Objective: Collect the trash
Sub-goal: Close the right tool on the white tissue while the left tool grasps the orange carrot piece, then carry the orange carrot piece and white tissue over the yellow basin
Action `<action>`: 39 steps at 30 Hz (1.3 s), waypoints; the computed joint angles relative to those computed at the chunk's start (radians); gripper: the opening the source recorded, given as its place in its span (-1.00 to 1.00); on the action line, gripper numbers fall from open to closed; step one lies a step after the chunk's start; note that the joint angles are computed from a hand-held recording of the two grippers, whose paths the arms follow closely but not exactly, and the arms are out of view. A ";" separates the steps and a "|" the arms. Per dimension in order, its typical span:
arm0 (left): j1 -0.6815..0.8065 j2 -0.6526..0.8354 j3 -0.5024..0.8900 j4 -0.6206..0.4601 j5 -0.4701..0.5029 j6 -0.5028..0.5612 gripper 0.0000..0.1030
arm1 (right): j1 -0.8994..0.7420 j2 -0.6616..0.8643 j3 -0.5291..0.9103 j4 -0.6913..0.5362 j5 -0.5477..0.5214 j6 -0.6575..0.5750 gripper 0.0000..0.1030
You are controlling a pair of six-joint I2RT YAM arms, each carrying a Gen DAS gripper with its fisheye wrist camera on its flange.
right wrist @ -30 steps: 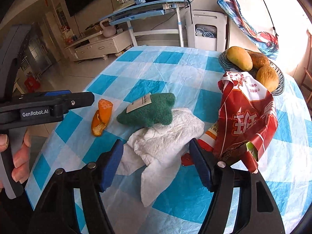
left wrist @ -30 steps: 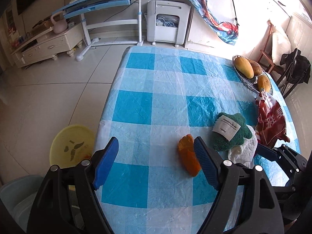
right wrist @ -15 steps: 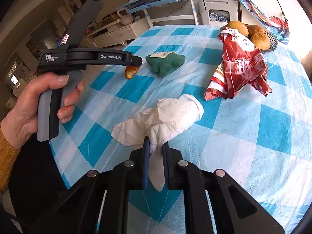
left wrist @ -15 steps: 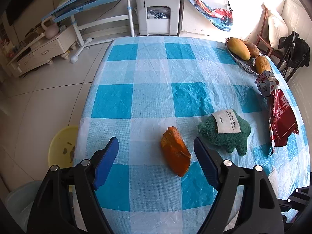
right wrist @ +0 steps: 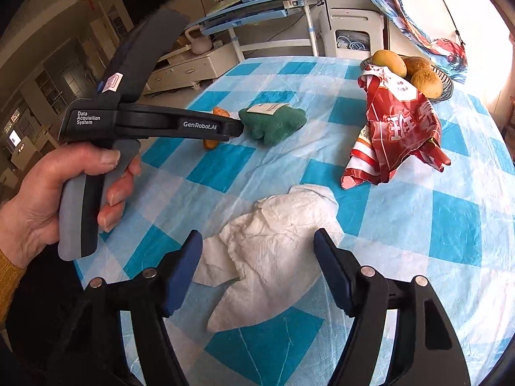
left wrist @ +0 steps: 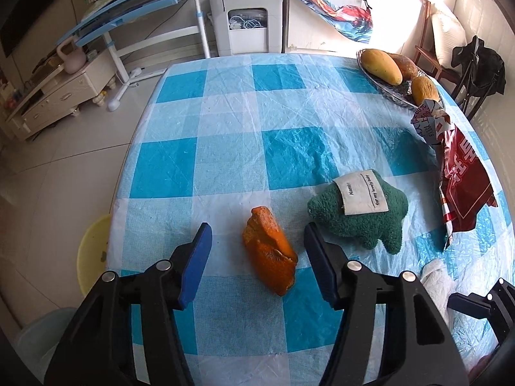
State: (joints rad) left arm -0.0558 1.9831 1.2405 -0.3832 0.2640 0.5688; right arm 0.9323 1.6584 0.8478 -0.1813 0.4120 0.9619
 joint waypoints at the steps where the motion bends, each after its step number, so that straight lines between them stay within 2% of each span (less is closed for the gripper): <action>1: 0.003 -0.004 -0.001 -0.007 0.007 0.010 -0.14 | 0.003 0.003 0.002 -0.005 0.004 -0.007 0.16; 3: 0.010 -0.007 0.002 -0.024 0.022 0.028 -0.41 | 0.002 0.007 0.007 -0.014 0.005 -0.018 -0.18; 4: 0.015 -0.007 0.006 -0.036 0.029 0.040 -0.51 | 0.000 0.003 0.001 -0.008 0.003 -0.020 -0.28; 5: 0.023 -0.008 0.008 -0.047 0.039 0.050 -0.58 | -0.004 -0.002 -0.009 0.004 -0.004 -0.024 -0.48; 6: 0.031 -0.012 0.009 -0.056 0.048 0.060 -0.60 | -0.006 -0.004 -0.016 0.015 -0.010 -0.025 -0.57; 11: 0.088 -0.046 0.005 -0.074 0.108 0.108 -0.61 | -0.004 -0.009 -0.025 0.036 -0.002 -0.038 -0.69; 15: 0.136 -0.052 0.034 -0.079 0.126 0.098 -0.61 | -0.007 -0.034 -0.063 0.091 -0.003 -0.028 -0.76; 21: 0.212 -0.042 0.112 -0.116 0.187 0.048 -0.61 | -0.014 -0.098 -0.186 0.315 -0.018 -0.003 -0.78; 23: 0.235 -0.035 0.139 -0.134 0.210 0.038 -0.61 | -0.001 -0.093 -0.176 0.324 0.004 -0.007 -0.78; 25: 0.255 -0.025 0.159 -0.150 0.224 0.034 -0.61 | 0.009 -0.062 -0.128 0.276 0.010 -0.015 -0.78; 26: 0.263 -0.019 0.171 -0.161 0.228 0.034 -0.61 | 0.018 -0.045 -0.096 0.236 0.026 -0.021 -0.76; 28: 0.276 -0.007 0.188 -0.177 0.232 0.033 -0.61 | 0.027 -0.015 -0.036 0.148 0.052 -0.017 -0.36; 29: 0.280 -0.003 0.194 -0.185 0.234 0.031 -0.61 | 0.030 0.001 -0.006 0.104 0.060 -0.011 0.19; 30: 0.284 0.002 0.203 -0.195 0.236 0.030 -0.61 | 0.041 0.013 0.022 0.058 0.089 -0.003 0.46; 32: 0.287 0.006 0.209 -0.206 0.244 0.025 -0.61 | 0.052 0.034 0.074 -0.019 0.133 -0.002 0.47; 36: 0.286 -0.009 0.191 -0.203 0.257 0.029 -0.61 | 0.029 0.123 0.195 -0.148 0.119 0.008 0.62; 38: 0.290 -0.013 0.187 -0.203 0.261 0.034 -0.61 | 0.006 0.197 0.264 -0.210 0.054 0.016 0.62; 39: 0.293 -0.015 0.185 -0.204 0.263 0.034 -0.61 | 0.016 0.222 0.306 -0.261 0.077 0.010 0.50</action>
State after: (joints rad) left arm 0.2372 1.9680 1.4259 -0.5869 0.5266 0.6029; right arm 0.9483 1.8804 1.1540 -0.4422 0.4891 0.9722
